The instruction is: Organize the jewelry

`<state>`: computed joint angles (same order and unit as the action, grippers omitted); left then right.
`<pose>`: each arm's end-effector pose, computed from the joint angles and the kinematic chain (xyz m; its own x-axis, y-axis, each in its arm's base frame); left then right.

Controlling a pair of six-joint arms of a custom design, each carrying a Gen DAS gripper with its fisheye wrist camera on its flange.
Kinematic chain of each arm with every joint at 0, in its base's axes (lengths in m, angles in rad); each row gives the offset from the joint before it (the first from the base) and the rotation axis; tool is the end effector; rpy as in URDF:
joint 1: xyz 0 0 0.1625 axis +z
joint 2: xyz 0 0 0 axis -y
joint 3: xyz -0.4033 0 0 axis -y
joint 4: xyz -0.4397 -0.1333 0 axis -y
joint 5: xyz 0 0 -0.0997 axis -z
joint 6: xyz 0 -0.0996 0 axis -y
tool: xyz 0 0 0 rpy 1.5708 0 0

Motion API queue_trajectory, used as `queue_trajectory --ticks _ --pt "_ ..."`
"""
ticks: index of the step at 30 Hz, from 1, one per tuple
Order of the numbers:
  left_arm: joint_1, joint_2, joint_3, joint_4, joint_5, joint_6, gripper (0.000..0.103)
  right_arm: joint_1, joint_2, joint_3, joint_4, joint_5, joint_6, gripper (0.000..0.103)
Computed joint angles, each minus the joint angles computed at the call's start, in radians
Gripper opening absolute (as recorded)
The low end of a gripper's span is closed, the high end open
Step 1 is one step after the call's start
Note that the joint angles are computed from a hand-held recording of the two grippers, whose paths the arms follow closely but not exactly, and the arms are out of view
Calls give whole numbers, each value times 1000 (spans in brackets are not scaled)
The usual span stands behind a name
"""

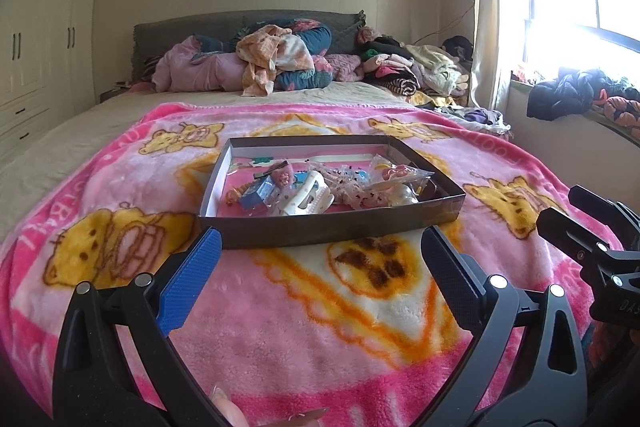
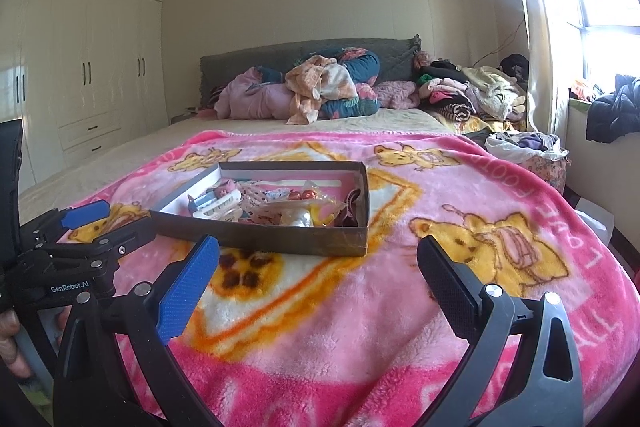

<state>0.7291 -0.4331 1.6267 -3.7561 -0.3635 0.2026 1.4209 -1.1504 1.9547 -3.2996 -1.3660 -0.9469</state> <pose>-0.3058 -0.5767 -0.0130 -0.7214 -0.1774 -0.6695 0.5648 0.4086 -0.7169 0.0611 -0.6236 0.2348 -0.6527 -0.4917 0.5764 -0.7529 0.3363 -0.5658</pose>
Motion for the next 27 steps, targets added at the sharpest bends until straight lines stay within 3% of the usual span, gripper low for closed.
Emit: queue_trajectory --ticks 27 --pt "-2 2 -4 -48 -1 38 92 2 3 8 -12 -2 -16 97"
